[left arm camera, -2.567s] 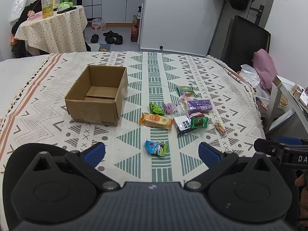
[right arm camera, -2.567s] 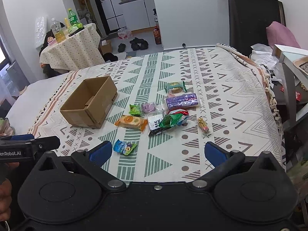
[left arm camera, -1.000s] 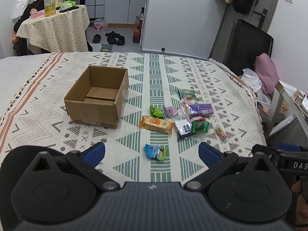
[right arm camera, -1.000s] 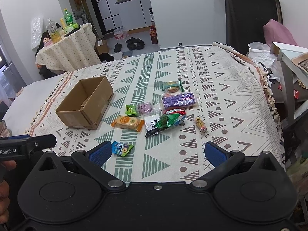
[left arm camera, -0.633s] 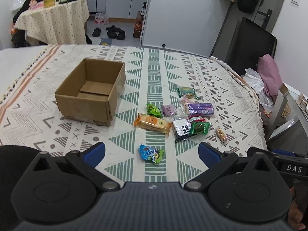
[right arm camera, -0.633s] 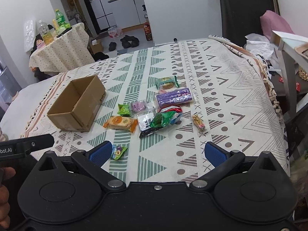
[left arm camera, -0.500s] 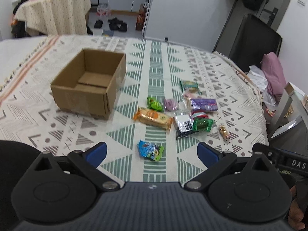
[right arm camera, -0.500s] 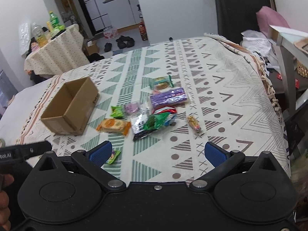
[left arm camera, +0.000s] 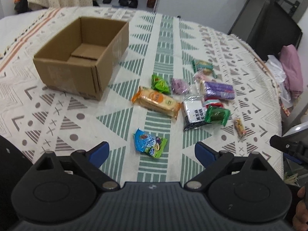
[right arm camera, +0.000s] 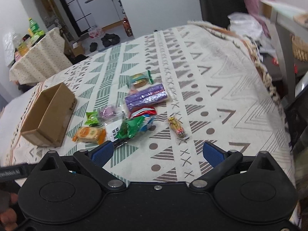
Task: Organize snacks
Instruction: 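Grasp the blue chip bag with the left tool while the right tool grasps the peanut snack, then carry both snacks over the cardboard box and open both tools to drop them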
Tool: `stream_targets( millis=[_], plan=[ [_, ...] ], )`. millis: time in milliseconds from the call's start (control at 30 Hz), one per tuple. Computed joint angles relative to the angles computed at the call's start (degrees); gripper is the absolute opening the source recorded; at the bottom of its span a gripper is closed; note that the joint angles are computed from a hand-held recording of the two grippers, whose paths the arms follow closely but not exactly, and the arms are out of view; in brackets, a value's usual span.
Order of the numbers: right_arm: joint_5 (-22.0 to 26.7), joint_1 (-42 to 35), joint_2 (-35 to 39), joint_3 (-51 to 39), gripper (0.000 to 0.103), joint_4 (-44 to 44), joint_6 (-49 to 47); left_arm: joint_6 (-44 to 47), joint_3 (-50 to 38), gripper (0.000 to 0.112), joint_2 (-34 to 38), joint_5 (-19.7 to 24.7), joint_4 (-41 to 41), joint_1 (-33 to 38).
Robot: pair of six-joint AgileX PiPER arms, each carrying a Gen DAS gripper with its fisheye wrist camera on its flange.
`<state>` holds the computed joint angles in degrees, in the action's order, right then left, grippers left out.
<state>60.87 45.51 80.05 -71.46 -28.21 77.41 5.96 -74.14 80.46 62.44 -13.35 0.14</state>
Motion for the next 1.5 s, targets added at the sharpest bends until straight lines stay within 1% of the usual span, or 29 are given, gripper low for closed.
stream_targets(
  millis=[33,167,233,300,400,467,533,733,867,967,1033,1067,1133,1167,1233,1300,1333,1367,1433,1500],
  plan=[
    [-1.2,-1.2,-0.2,0.7,0.093,1.0,-0.4,-0.9,0.1,0.095,0.7,-0.4,0.4,-0.3],
    [-4.4,-3.9,0.1,2.1,0.092,2.8,-2.0,-4.8,-0.7,0.092,3.4,-0.5,1.8,-1.4],
    [-5.7,-5.4,0.5,2.5,0.092,4.3,-3.8,-7.4,-0.7,0.092,4.3,-1.3,3.6,-2.5],
    [-7.2,-7.0,1.1,2.8,0.091,6.0,-5.5,-9.4,-1.3,0.087,5.8,-1.4,4.4,-3.3],
    [-9.4,-9.5,2.1,3.4,0.086,8.8,-8.1,-11.7,-2.0,0.081,8.2,-1.5,5.3,-4.3],
    [-10.9,-11.2,2.6,4.1,0.083,11.0,-9.9,-13.4,-2.1,0.080,9.5,-2.1,6.5,-5.3],
    [-12.8,-13.0,3.0,5.0,0.077,13.7,-12.1,-14.8,-2.6,0.079,11.1,-2.1,7.9,-6.3],
    [-16.5,-16.8,4.1,7.1,0.075,17.2,-14.5,-18.0,-4.0,0.078,15.8,-2.3,11.1,-8.6],
    [-18.6,-19.3,5.3,7.9,0.075,19.1,-15.9,-19.7,-6.1,0.068,19.2,-0.8,13.8,-10.3],
    [-18.9,-20.3,7.0,7.3,0.070,18.0,-15.1,-19.6,-7.6,0.060,21.5,0.7,13.2,-10.3],
    [-18.8,-20.6,8.7,6.5,0.067,17.2,-15.0,-20.0,-8.0,0.059,22.0,0.9,13.8,-10.7],
    [-18.2,-20.5,9.7,5.8,0.066,16.6,-14.7,-19.9,-8.1,0.056,22.1,0.9,13.9,-11.0],
    [-18.0,-21.0,11.3,4.9,0.058,17.4,-15.9,-19.3,-8.6,0.049,22.4,1.2,13.8,-11.2],
    [-18.3,-21.3,11.9,4.6,0.056,18.2,-16.9,-19.1,-9.1,0.041,22.6,1.6,13.5,-11.2],
    [-17.4,-21.2,13.3,3.5,0.048,17.7,-16.9,-18.6,-10.1,0.039,23.1,2.7,13.4,-11.2],
    [-16.0,-21.0,14.7,2.1,0.045,17.6,-17.2,-18.2,-11.3,0.037,24.0,3.3,12.8,-11.1],
    [-15.5,-20.9,15.5,1.3,0.041,17.7,-17.6,-17.6,-11.4,0.036,24.0,3.4,12.5,-10.8],
    [-14.7,-20.6,16.3,0.5,0.039,17.5,-17.9,-16.9,-11.3,0.031,23.9,3.4,12.1,-10.5],
    [-14.2,-20.2,16.9,-0.2,0.020,17.3,-18.1,-15.7,-11.6,0.029,23.9,4.0,11.5,-10.2],
    [-14.2,-20.1,16.7,-0.1,0.019,17.0,-17.0,-14.7,-12.4,0.028,23.8,4.8,11.1,-9.7]
  ],
)
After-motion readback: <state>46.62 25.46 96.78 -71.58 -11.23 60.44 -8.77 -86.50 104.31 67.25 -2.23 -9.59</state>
